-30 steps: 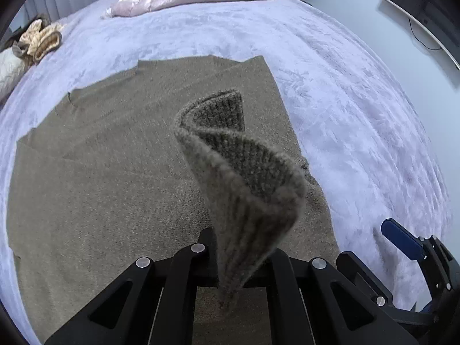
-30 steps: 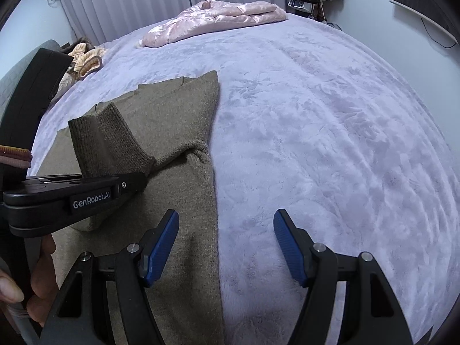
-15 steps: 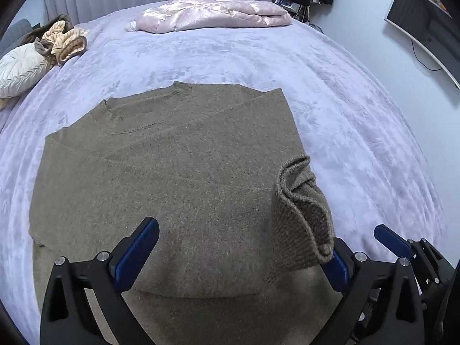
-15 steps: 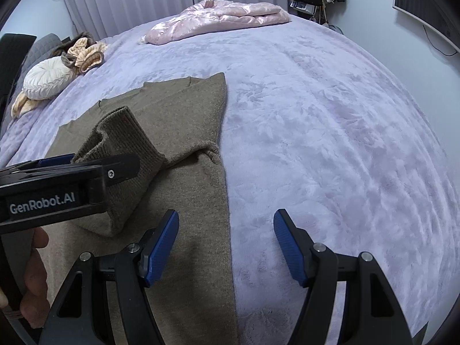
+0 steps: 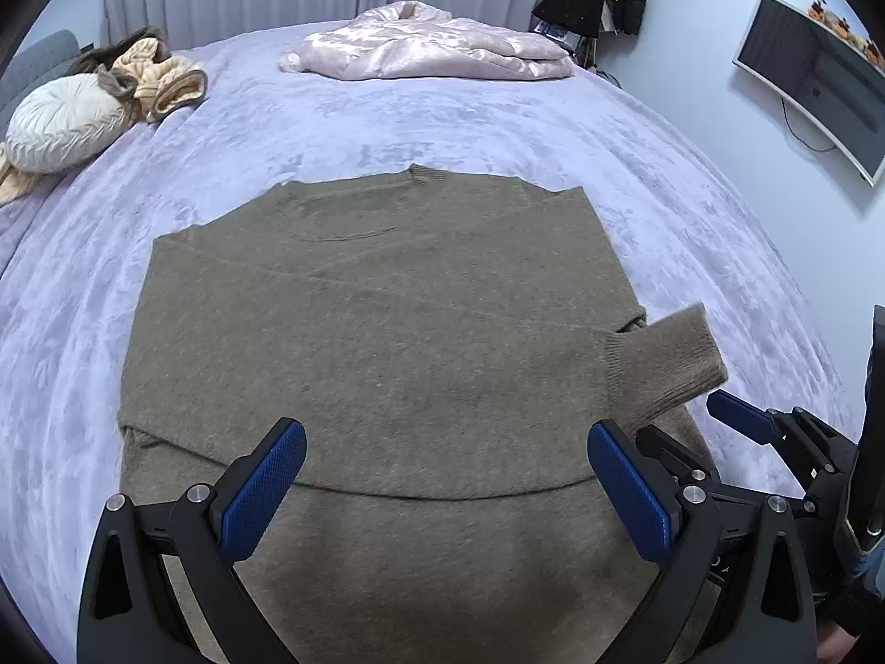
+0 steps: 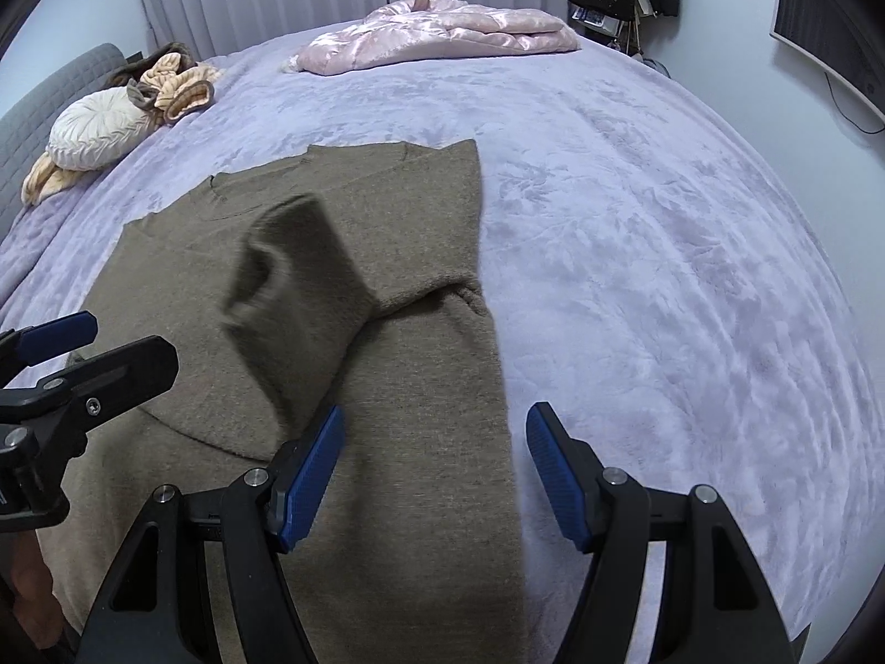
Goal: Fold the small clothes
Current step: 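Move both tools to the sweater hem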
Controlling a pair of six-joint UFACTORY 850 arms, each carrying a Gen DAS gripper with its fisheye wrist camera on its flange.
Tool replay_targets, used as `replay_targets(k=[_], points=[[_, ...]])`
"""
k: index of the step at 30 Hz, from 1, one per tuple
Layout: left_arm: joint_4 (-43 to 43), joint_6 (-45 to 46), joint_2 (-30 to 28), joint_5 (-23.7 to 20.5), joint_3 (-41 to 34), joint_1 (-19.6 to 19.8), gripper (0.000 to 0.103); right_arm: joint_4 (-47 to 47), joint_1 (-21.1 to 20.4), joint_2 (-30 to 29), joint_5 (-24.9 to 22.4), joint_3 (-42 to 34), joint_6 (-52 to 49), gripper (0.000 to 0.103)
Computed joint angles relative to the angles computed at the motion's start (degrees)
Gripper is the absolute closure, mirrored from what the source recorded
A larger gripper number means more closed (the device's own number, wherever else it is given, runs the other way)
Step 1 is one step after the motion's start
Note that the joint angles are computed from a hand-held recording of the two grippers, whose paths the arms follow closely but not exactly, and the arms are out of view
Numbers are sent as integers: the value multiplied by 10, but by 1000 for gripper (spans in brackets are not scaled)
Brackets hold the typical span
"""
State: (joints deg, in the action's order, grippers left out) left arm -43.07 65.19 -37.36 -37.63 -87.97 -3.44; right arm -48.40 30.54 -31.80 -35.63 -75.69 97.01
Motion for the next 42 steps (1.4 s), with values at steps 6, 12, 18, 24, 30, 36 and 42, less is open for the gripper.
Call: replay_targets(k=[6,12,18,24,30,36,42], points=[[15,-37,-32,-22,-41,44,1,13,24,-40,-41,-65,-53,31],[-12,-36,-51,-41,-65,73,1,16,40,-61,-85,-103,-89,31],[-6,-45,-61,-58,-72,84,1,16,39,-36,-127,-78,-82,31],[-6,-10,-43,-35,-44,88,1,-13,16,33,-40,11,39,31],[13,-49,-59,-25,-64,98,1,-25,-6,25,62,27,77,31],[83,-113,-83,-1,-84,94,1,63,-21,-56,-52,-51,-36,31],[116,-137,-77,13,-66,94,1,48,-30,-62,-108,-41,-28,29]])
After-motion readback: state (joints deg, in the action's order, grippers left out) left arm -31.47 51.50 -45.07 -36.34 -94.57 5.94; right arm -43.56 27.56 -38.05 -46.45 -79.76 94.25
